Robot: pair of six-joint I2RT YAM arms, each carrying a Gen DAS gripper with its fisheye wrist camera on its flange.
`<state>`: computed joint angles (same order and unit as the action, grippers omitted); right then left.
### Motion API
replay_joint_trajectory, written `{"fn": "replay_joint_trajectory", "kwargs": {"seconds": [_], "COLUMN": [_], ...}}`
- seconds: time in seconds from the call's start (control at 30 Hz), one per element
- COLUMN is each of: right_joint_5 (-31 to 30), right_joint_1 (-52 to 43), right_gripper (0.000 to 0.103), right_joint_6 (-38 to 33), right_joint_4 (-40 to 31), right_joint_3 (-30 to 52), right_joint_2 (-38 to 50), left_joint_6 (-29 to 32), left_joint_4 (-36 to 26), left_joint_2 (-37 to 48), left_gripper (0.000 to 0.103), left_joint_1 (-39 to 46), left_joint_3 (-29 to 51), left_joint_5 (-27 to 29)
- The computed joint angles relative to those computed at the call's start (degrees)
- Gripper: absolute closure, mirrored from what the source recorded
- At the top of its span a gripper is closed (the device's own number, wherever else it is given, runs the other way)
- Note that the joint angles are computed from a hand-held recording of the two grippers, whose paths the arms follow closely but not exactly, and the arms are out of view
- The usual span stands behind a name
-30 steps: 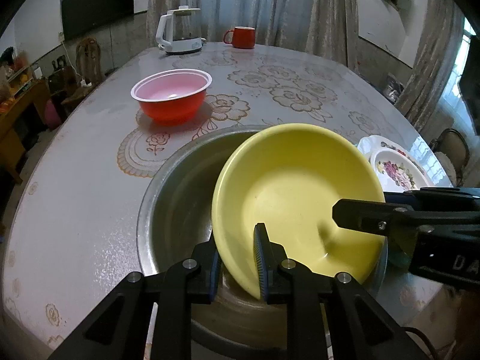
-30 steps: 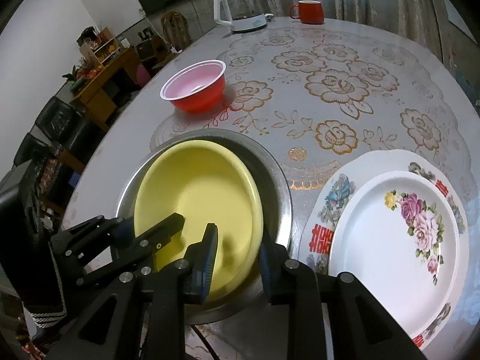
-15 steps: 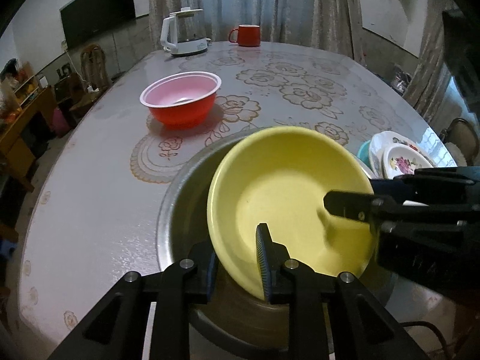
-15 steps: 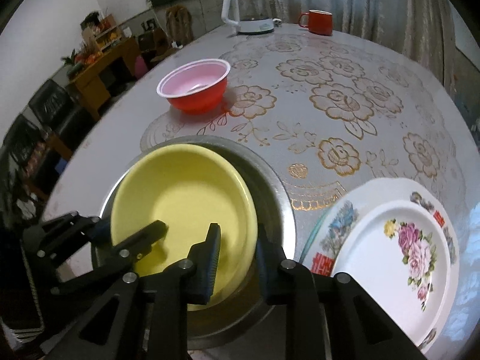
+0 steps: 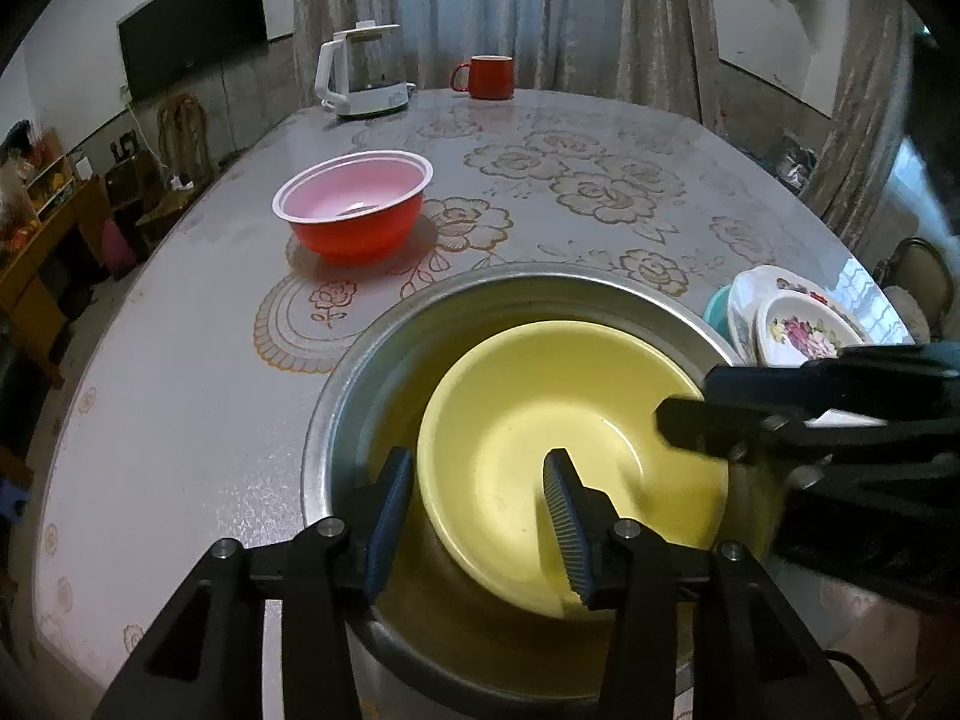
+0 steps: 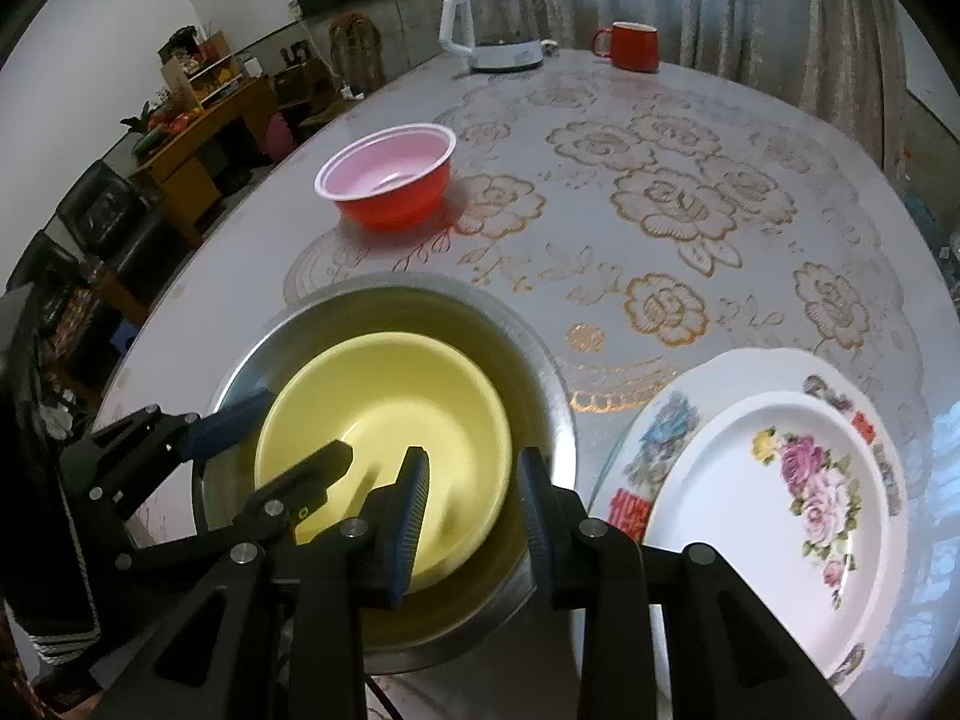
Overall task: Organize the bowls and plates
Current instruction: 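Lower the yellow bowl into the steel bowl and open both grippers, then move both grippers to the pink-and-red bowl and straddle its rim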
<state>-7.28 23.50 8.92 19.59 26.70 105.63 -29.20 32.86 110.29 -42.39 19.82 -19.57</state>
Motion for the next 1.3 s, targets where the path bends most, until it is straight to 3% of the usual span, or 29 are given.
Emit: {"fn": "replay_joint_trajectory", "kwargs": {"seconds": [0.4, 0.73, 0.87, 1.3], "right_joint_5": [-3.26, -4.04, -2.94, -3.75], "right_joint_1": [-1.11, -0.82, -0.95, -2.75], "right_gripper": [0.072, 0.072, 0.072, 0.072], "right_joint_6": [1.76, 2.92, 1.58, 0.07], "right_joint_4": [3.27, 3.65, 2.04, -3.12], "right_joint_3": [-2.36, -5.12, -5.34, -0.36], "right_joint_2": [-1.35, -5.71, -7.90, -7.96], "left_joint_6": [-2.35, -4.45, -4.81, -4.64], "left_joint_4": [-0.36, -2.13, -2.28, 0.97], "left_joint_2": [-4.38, -8.46, -10.71, -16.29], "left_gripper": [0.057, 0.031, 0.026, 0.009], "left_joint_1": [-0.36, -2.42, -1.96, 8.06], "left_joint_3": [-2.53, -4.45, -5.70, -10.31], "left_joint_5": [0.04, -2.14, -2.72, 4.15]}}
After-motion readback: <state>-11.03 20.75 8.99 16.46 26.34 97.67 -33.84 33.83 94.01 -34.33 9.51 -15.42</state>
